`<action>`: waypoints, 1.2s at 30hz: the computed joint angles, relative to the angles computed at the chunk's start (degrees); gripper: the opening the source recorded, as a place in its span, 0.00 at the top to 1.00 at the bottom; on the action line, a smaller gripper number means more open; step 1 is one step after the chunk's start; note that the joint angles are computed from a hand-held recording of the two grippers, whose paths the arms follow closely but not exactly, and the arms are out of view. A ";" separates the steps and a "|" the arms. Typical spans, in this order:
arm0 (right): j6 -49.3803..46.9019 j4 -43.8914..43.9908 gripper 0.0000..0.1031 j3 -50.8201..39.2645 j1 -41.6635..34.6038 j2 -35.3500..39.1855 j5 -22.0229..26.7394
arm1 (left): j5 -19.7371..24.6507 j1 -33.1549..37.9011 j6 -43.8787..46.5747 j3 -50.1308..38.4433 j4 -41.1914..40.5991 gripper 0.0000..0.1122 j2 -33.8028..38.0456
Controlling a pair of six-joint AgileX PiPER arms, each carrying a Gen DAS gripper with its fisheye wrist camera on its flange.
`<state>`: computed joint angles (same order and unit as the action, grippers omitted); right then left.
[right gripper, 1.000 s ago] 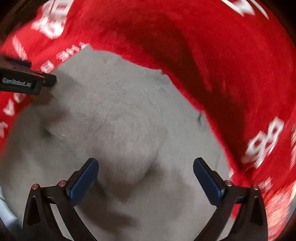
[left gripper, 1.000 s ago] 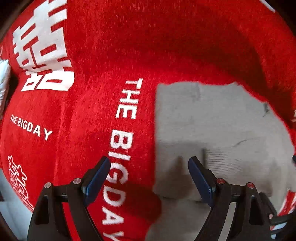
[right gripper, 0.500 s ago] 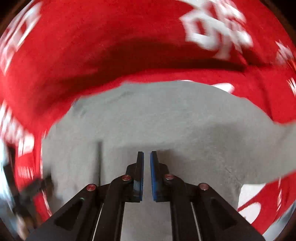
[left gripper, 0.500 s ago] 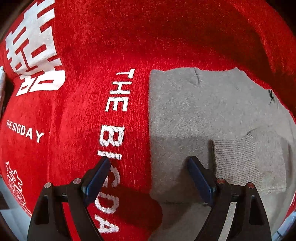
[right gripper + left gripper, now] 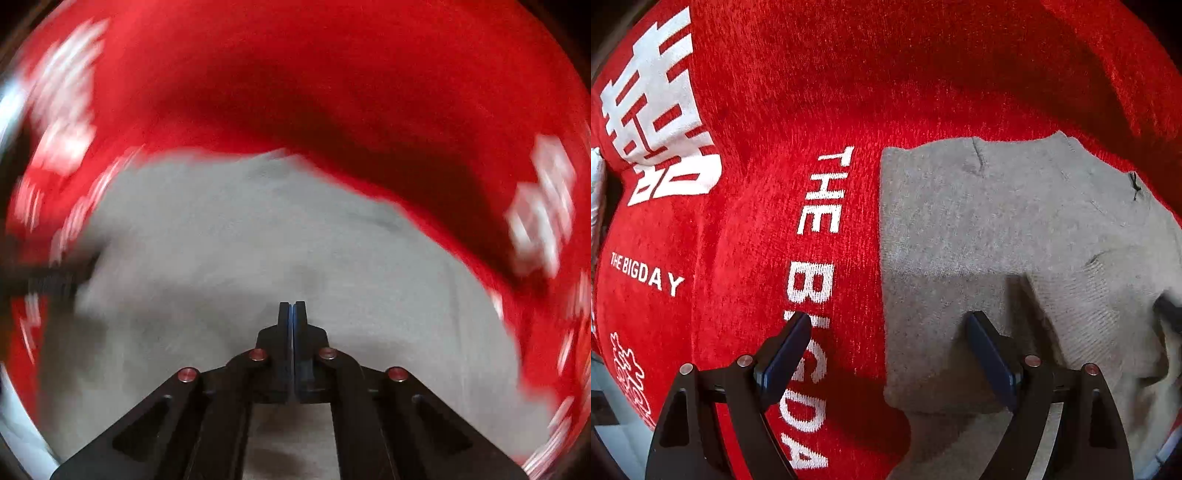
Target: Fold small clothes
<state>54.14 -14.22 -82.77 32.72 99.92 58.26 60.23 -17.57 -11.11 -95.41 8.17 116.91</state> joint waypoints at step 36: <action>9.56 12.11 0.91 24.75 -22.93 -18.16 -10.23 | 6.29 3.43 8.57 -12.97 -5.27 0.22 8.04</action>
